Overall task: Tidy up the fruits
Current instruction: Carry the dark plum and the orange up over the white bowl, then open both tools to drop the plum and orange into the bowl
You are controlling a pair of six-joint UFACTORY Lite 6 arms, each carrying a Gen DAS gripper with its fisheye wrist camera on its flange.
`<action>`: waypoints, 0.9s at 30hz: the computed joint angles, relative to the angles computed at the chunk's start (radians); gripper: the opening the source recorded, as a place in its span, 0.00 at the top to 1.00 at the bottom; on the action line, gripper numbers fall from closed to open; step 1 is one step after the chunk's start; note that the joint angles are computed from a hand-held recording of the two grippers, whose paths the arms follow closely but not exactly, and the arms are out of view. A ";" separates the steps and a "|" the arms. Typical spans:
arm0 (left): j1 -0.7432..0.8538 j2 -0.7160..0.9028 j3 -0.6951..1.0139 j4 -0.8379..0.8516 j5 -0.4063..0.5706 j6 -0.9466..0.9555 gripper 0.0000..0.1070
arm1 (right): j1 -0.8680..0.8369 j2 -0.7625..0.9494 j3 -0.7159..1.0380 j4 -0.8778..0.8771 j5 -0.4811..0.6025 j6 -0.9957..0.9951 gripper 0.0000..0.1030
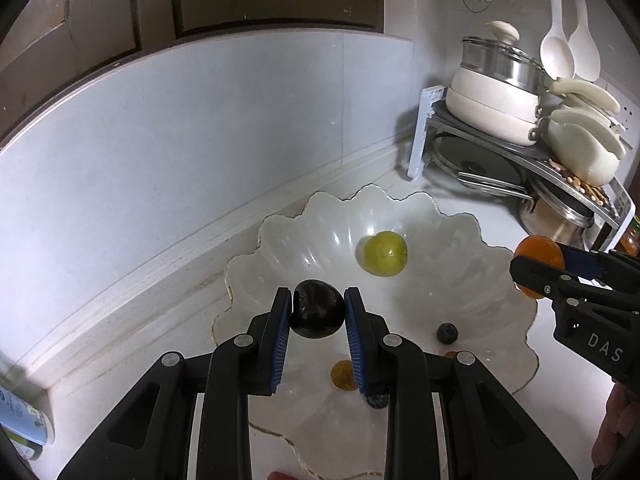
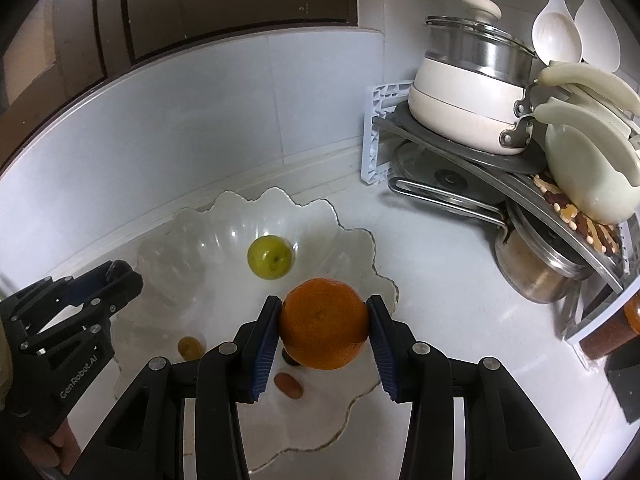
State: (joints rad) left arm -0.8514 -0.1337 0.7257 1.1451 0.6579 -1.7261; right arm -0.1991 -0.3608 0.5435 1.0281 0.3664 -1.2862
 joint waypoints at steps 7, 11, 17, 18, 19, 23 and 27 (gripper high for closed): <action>0.060 0.038 0.019 0.035 -0.041 -0.005 0.74 | 0.029 0.071 0.042 0.010 -0.042 0.019 0.57; 0.092 0.062 0.029 0.050 -0.067 -0.012 0.74 | 0.052 0.118 0.064 -0.005 -0.076 0.051 0.57; 0.120 0.092 0.047 0.045 -0.101 0.004 0.74 | 0.065 0.172 0.094 -0.049 -0.096 0.111 0.57; 0.119 0.094 0.049 0.047 -0.097 0.003 0.74 | 0.067 0.179 0.099 -0.064 -0.099 0.127 0.57; 0.121 0.095 0.049 0.046 -0.099 0.004 0.74 | 0.070 0.185 0.104 -0.081 -0.100 0.148 0.57; 0.132 0.098 0.047 0.034 -0.111 0.017 0.74 | 0.082 0.207 0.119 -0.159 -0.105 0.235 0.56; 0.145 0.105 0.047 0.017 -0.130 0.047 0.69 | 0.085 0.220 0.123 -0.185 -0.117 0.262 0.56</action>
State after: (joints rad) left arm -0.7066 -0.0283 0.7727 1.1618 0.5280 -1.6790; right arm -0.1137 -0.1404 0.6660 0.8434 0.2496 -1.0239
